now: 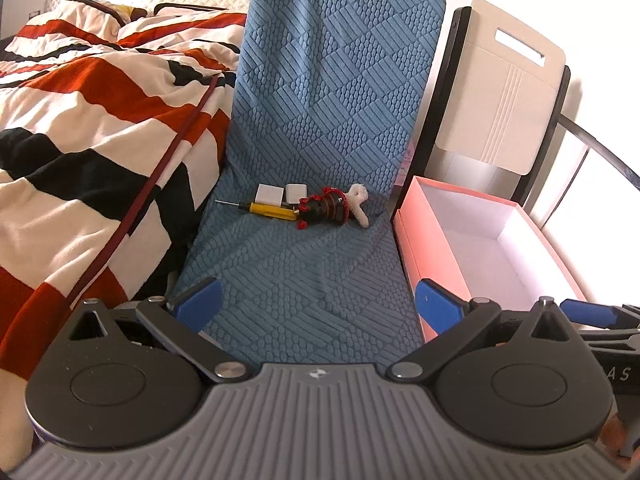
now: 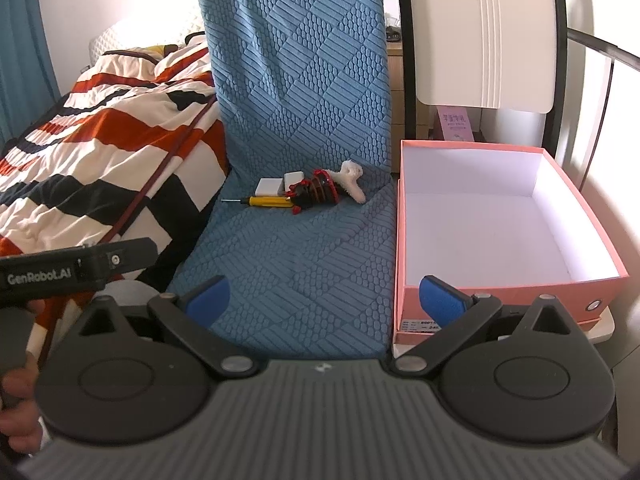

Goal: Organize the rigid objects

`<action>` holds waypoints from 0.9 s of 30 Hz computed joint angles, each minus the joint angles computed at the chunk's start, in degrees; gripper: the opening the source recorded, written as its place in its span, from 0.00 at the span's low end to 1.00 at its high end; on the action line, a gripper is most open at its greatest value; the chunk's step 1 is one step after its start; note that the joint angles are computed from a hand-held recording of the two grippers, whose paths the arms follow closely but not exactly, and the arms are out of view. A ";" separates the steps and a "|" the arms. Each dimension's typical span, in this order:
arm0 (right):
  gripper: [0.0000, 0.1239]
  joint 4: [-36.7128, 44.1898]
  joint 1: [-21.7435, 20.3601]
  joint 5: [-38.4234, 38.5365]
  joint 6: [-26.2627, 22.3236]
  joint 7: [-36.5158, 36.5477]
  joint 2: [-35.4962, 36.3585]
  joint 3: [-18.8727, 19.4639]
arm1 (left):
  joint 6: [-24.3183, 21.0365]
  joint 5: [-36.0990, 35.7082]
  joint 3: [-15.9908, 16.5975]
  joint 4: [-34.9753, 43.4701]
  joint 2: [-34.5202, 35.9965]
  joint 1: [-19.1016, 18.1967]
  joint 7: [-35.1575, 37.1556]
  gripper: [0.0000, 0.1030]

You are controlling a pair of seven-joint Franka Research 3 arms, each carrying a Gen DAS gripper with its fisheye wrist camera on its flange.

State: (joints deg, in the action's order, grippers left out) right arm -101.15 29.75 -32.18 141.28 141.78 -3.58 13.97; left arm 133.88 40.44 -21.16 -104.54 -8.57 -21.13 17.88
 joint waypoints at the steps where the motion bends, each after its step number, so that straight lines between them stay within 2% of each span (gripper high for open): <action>1: 0.83 0.05 0.00 -0.02 -0.08 -0.01 -0.02 0.00 | 0.09 0.00 0.03 -0.24 -0.22 0.00 -0.08 1.00; 27: 0.83 0.56 0.32 0.46 -1.90 1.65 0.21 0.32 | -0.80 -1.19 -0.28 -1.47 -1.41 0.51 -0.53 1.00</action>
State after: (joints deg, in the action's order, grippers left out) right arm -100.59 30.06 -31.72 139.39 143.42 -3.37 14.29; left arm 133.08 39.25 -21.44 -106.01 -9.99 -20.62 17.35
